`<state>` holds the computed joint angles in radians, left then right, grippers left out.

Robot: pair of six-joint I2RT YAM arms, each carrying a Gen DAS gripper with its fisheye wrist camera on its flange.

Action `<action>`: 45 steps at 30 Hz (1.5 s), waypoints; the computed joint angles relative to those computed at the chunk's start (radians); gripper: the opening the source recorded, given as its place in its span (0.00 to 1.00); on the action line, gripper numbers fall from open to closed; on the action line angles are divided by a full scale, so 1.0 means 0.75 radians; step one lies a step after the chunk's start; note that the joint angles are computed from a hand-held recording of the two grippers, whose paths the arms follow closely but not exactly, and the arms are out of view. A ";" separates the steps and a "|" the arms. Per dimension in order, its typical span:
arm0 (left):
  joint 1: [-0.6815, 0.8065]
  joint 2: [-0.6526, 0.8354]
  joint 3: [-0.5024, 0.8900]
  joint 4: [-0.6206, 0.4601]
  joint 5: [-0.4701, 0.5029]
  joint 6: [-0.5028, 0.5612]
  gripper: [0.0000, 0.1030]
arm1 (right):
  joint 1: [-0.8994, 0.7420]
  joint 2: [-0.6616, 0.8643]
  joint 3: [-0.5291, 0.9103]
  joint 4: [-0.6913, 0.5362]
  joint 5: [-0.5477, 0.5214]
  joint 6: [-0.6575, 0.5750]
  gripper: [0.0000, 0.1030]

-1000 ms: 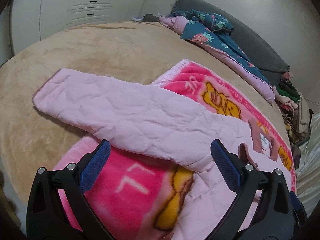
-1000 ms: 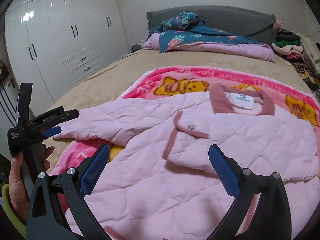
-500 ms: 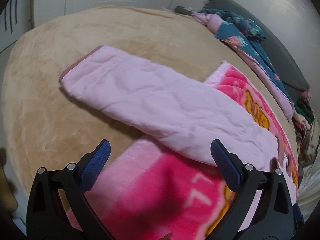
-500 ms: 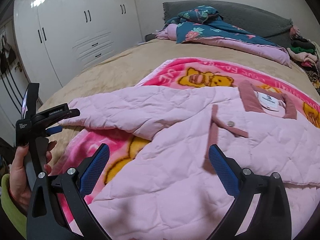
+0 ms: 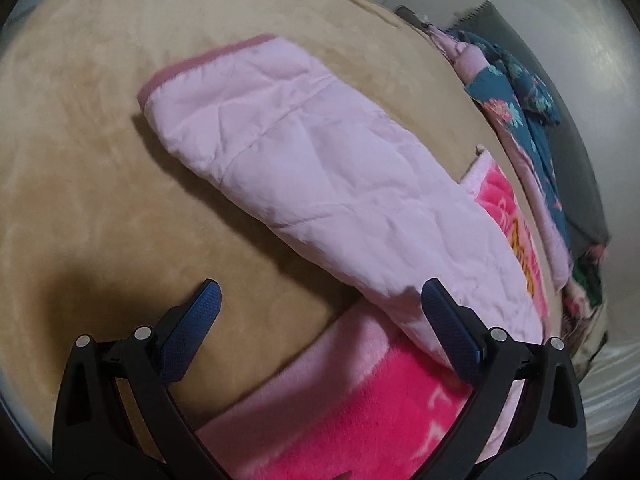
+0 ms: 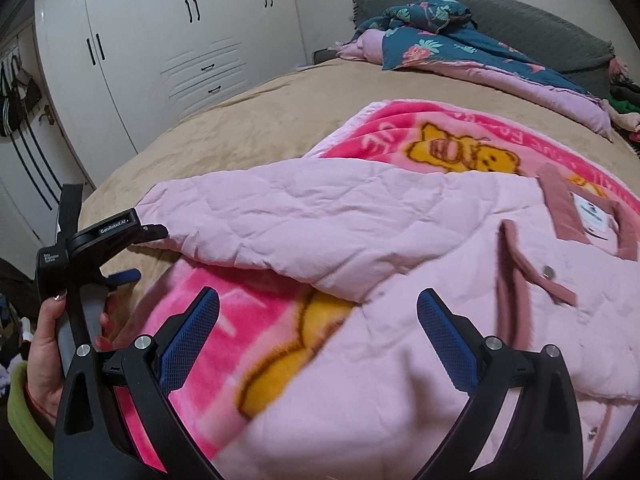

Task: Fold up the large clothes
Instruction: 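Grasp the other sleeve cuff with the left tool, then lift the held sleeve up with the left tool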

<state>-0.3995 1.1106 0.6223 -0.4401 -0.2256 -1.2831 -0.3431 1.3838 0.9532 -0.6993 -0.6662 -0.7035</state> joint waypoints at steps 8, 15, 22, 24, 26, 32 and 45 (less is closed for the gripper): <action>0.142 0.020 -0.054 0.163 0.031 0.046 0.91 | 0.062 0.038 0.004 0.058 0.030 0.061 0.96; 0.271 0.002 -0.106 0.250 0.062 0.110 0.90 | 0.008 0.063 0.023 0.061 0.006 0.053 0.96; 0.271 -0.058 -0.136 0.251 0.029 0.162 0.51 | -0.094 0.103 0.074 0.015 -0.039 0.033 0.96; 0.268 -0.114 -0.143 0.241 0.020 0.171 0.40 | -0.120 0.100 0.078 0.002 -0.052 0.022 0.96; 0.241 -0.180 -0.131 0.212 -0.029 0.203 0.28 | -0.152 0.100 0.084 -0.016 -0.067 0.011 0.96; 0.065 -0.308 -0.046 0.078 -0.210 0.257 0.21 | -0.303 0.119 0.122 -0.089 -0.144 -0.050 0.96; -0.383 -0.388 0.078 -0.094 -0.558 0.215 0.20 | -0.573 0.252 0.277 -0.242 -0.207 -0.242 0.96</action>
